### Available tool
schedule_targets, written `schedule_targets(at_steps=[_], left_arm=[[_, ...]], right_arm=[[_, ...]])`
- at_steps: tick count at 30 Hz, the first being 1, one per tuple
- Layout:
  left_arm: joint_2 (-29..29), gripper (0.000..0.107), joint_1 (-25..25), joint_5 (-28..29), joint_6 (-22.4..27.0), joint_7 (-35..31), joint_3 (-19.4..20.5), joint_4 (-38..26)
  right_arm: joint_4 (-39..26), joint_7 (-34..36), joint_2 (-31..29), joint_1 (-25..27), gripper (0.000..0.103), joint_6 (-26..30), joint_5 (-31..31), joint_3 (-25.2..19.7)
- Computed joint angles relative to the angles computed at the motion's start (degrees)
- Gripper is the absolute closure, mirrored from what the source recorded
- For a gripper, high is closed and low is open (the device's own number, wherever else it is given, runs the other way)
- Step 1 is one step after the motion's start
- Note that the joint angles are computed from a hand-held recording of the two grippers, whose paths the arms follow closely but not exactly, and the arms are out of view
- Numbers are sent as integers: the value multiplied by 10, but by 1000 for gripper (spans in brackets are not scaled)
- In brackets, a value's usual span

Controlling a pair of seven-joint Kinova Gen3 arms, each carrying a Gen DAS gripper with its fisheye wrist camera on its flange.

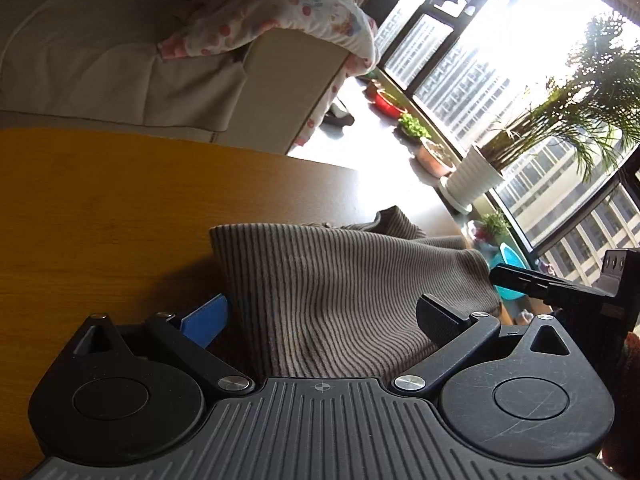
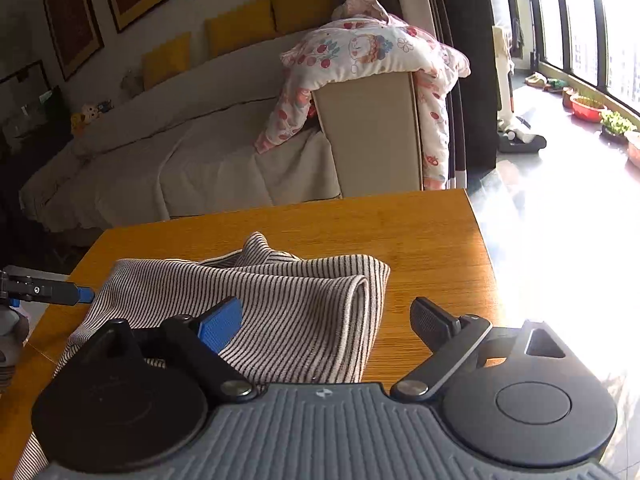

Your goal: Fold clothes

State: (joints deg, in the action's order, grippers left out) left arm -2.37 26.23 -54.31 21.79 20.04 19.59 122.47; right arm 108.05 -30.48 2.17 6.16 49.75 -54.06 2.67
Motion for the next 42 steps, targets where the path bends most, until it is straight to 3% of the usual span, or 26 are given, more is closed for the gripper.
schedule_targets(at_steps=[3, 5, 8, 11, 13, 14, 16, 17, 18, 21, 23, 25, 28, 33, 36, 40, 42], left_arm=[[4, 6, -32, 14, -69, -28, -18, 19], [19, 6, -43, -23, -88, -5, -20, 18], [45, 6, -12, -93, -89, 28, -54, 2], [69, 7, 32, -163, -86, 67, -95, -15], [85, 17, 35, -192, -53, 70, -75, -29], [92, 34, 35, -192, -31, 62, -62, -36], [95, 44, 49, -178, -8, 48, -65, -43], [90, 55, 58, -180, -11, 54, -74, -40], [80, 66, 68, -190, -16, 70, -84, -33], [44, 75, 83, -204, 10, 93, -72, -23], [18, 77, 89, -202, 39, 91, -44, -20], [-7, 78, 101, -190, 79, 82, -5, -21], [-25, 78, 123, -175, 142, 88, 60, -22], [-10, 78, 188, -144, 241, 117, 138, -32], [13, 72, 238, -117, 289, 125, 155, -44], [33, 70, 297, -65, 353, 126, 159, -65], [29, 54, 322, -48, 373, 143, 155, -67]], right_arm=[[-55, -36, 65, 18, 10, 52, 9, 3], [-71, -42, 94, 30, 12, 63, -1, -12], [-110, -47, 138, 53, 26, 117, -19, -46], [-140, -52, 159, 34, 26, 129, -7, -64], [-145, -40, 156, 9, 29, 112, 12, -66], [-147, -31, 154, -15, 36, 106, 17, -51], [-148, -26, 145, -68, 52, 98, 28, -7], [-143, -18, 138, -86, 59, 94, 25, 11], [-131, -1, 130, -93, 63, 87, 16, 19], [-89, 69, 71, -55, 79, 57, 5, -19], [-68, 115, 34, -2, 83, 67, -13, -53], [-47, 162, -1, 34, 85, 106, -37, -49], [-11, 214, -61, 42, 86, 163, -39, 0], [52, 260, -145, 42, 87, 224, 13, 74], [88, 271, -181, 39, 87, 237, 56, 108], [139, 274, -229, 34, 87, 202, 115, 124], [148, 269, -245, 32, 87, 193, 139, 137]])
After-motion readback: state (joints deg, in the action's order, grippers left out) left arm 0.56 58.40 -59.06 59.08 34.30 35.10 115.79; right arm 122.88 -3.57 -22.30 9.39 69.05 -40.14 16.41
